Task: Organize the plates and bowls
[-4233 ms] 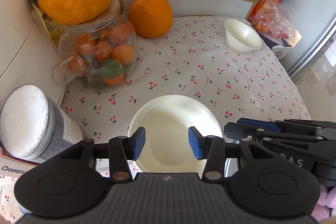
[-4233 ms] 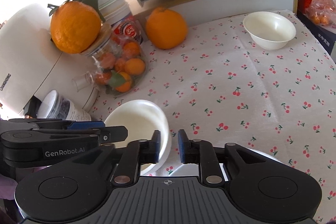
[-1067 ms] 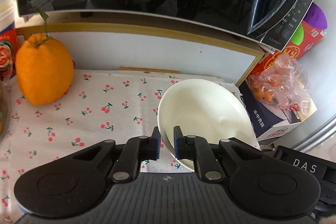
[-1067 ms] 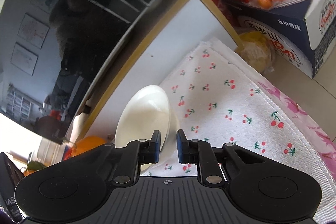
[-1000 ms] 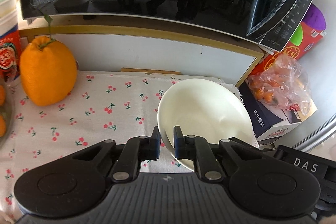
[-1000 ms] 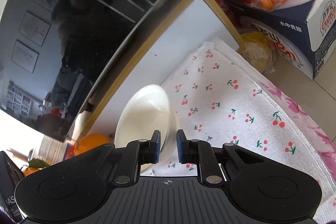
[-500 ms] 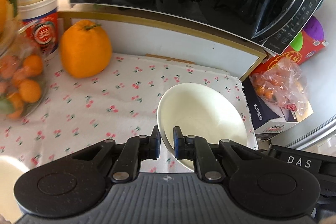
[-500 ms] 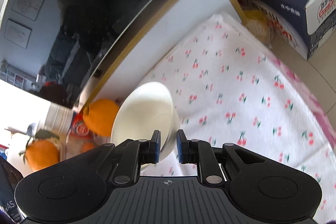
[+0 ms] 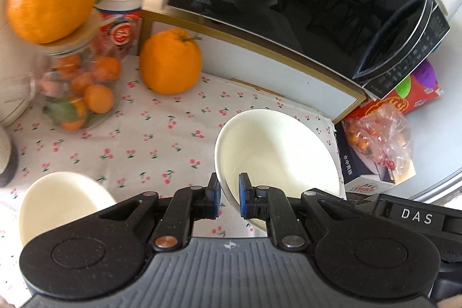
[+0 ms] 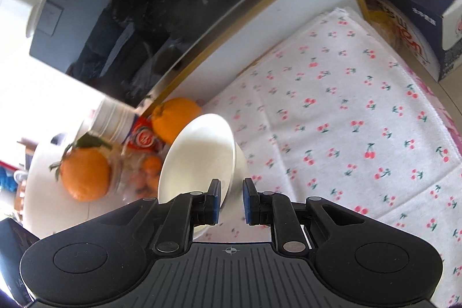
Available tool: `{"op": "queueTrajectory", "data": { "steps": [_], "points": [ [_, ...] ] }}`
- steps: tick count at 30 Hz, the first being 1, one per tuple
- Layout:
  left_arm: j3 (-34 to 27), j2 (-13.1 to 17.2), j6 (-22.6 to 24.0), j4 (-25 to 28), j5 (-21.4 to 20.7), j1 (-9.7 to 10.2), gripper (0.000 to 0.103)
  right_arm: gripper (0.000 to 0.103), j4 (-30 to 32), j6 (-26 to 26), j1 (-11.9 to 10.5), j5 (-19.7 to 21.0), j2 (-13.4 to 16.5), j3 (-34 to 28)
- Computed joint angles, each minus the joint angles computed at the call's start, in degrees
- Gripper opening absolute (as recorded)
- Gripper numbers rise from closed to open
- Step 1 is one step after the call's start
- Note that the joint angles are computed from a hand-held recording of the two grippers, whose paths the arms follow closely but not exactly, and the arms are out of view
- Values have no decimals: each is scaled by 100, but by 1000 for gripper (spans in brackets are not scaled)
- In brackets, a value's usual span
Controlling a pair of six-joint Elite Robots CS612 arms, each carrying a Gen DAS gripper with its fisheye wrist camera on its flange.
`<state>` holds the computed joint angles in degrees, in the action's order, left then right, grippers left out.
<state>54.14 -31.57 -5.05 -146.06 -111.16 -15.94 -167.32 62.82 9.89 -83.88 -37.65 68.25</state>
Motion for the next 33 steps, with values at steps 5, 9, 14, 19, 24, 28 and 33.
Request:
{"op": "queueTrajectory", "data": {
  "steps": [5, 9, 14, 19, 24, 28, 33],
  "points": [
    [252, -134, -160, -298, -52, 123, 11, 16, 113, -275, 86, 136, 42, -196],
    [419, -216, -312, -500, -87, 213, 11, 16, 259, -475, 162, 202, 111, -392],
    [685, -335, -471, -813, -51, 326, 12, 16, 379, -684, 238, 396, 192, -610],
    [876, -407, -684, -1075, -21, 434, 12, 17, 434, -787, 276, 692, 331, -853],
    [891, -411, -813, -1028, -37, 528, 12, 17, 600, -861, 315, 915, 473, -1114],
    [819, -375, -829, -814, -38, 592, 12, 17, 815, -1021, 363, 964, 573, -1323],
    [789, -351, -732, -627, 78, 642, 12, 17, 1174, -1129, 411, 1032, 734, -1620]
  ]
}}
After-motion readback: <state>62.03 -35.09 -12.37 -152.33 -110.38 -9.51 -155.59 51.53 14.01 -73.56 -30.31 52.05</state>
